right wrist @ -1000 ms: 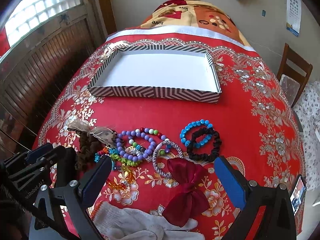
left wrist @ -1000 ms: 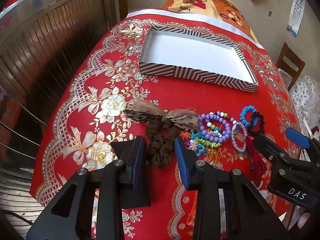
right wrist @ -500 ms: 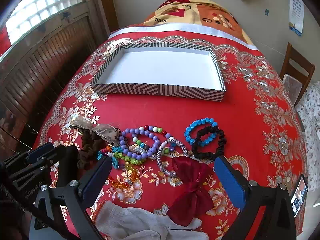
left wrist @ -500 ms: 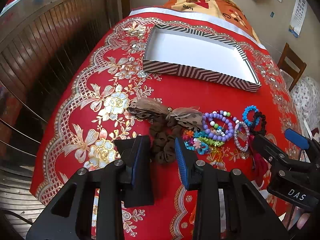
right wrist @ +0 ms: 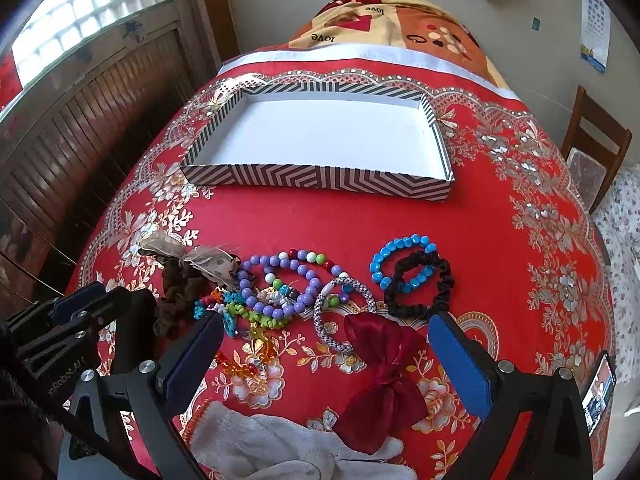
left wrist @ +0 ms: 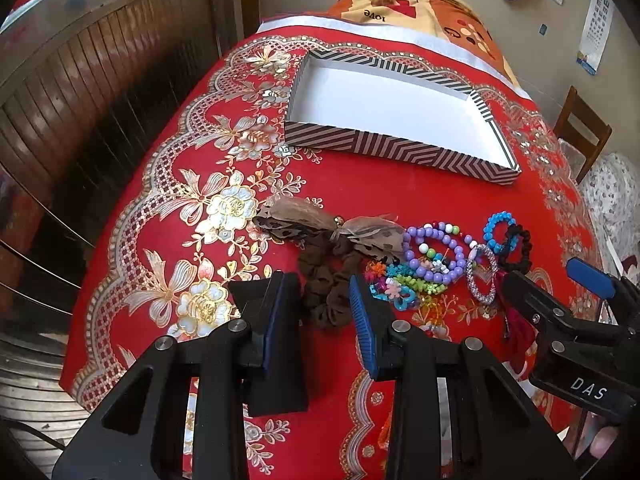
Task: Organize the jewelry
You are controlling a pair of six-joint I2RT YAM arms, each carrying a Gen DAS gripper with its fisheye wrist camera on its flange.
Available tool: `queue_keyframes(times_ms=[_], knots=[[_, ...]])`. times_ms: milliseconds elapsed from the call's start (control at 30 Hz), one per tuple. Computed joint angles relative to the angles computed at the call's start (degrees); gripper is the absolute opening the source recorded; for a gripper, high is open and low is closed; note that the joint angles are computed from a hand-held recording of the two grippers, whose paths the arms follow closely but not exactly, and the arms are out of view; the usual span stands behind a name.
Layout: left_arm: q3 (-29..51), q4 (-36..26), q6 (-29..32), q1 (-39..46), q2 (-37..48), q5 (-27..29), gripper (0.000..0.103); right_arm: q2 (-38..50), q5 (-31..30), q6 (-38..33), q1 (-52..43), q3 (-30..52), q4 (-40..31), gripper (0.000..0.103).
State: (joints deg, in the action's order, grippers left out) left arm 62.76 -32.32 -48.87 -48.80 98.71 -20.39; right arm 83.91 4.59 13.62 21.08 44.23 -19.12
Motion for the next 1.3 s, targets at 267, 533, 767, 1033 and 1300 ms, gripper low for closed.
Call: queue_keyframes(times_ms=[267,533,767,1033,1300], knots=[[0.6,-0.6,-0.1,0.1,0.3,0.3,0.032,0.6,-0.3,-0.2,-0.1,0.3,0.3,0.101],[0.2,-0.7,-0.2,1.1,0.1,0.7,0.032,1.9,-0.3,0.0,0.3,1.3,0.1,0.101],[0.1,-0.7,-0.4,1.5,0.0,0.9,0.032,2.8,-0.5,-0.3,0.3,2.1,-0.1,0.101],[0.3,-0.9,-0.7,1.7,0.4,1.3,0.032,3.5,-0.9,-0.8,0.1,2.4,0.1,0.101],[0.5,-1.0,-0.6,2.0,0.6,1.6,0.032,4.3,-1.5,-1.3,-0.2,2.9,0.3,0.101]])
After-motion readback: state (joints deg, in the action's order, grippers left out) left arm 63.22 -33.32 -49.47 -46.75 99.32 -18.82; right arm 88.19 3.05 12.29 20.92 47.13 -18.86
